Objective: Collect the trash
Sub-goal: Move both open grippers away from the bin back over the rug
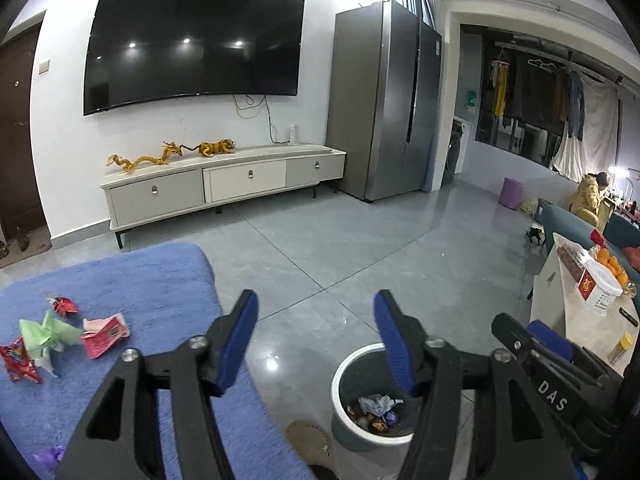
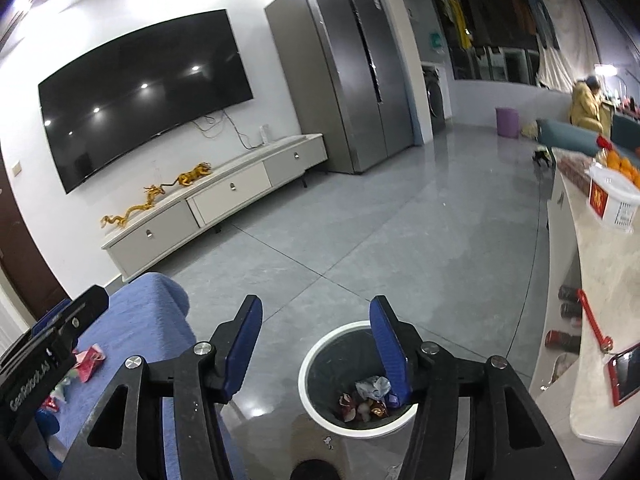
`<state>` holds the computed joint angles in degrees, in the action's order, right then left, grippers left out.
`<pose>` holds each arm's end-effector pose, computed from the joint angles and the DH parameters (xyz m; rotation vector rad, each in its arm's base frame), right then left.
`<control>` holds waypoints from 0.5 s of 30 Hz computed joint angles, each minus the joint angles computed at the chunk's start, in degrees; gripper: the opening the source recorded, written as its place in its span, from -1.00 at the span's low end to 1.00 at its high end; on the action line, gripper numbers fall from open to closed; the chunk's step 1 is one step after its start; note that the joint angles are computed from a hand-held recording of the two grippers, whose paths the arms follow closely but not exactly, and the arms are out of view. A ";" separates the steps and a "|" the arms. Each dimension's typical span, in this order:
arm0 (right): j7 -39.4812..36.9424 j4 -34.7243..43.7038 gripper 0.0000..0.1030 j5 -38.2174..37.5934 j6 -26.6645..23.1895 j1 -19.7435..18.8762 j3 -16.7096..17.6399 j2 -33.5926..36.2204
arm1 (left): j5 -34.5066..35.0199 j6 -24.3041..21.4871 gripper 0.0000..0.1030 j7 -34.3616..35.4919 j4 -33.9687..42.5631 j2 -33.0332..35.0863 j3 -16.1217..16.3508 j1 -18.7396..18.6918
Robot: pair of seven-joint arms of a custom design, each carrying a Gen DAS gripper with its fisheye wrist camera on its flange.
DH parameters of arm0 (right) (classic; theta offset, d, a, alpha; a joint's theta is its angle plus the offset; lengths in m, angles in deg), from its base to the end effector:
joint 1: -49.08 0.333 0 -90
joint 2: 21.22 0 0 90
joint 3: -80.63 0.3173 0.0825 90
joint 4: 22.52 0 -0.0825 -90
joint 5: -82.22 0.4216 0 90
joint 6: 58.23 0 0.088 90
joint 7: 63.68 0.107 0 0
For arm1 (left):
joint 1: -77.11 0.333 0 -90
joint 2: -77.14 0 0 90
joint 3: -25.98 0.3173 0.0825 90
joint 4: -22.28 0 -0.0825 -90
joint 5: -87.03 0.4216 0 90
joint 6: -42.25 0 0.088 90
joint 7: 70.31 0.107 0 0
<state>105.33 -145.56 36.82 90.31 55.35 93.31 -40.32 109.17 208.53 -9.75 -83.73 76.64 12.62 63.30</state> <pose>0.5038 0.2020 0.6126 -1.1521 1.9463 -0.8219 0.5617 -0.3144 0.6378 -1.3854 1.8485 -1.1758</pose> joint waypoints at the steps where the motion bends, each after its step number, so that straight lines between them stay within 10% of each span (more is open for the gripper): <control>1: -0.07 0.71 0.06 -0.24 -0.43 0.17 0.45 0.16 | -0.63 0.49 0.25 0.42 -1.10 -1.12 0.24 0.19; 15: -0.08 8.18 0.19 -7.26 -5.26 4.53 3.22 2.92 | 2.49 6.06 0.33 -4.90 -11.34 -12.63 -1.47 8.16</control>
<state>105.24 -137.38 29.55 85.05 59.88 96.53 -37.41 111.66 214.59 -14.66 -95.07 64.01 11.15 71.46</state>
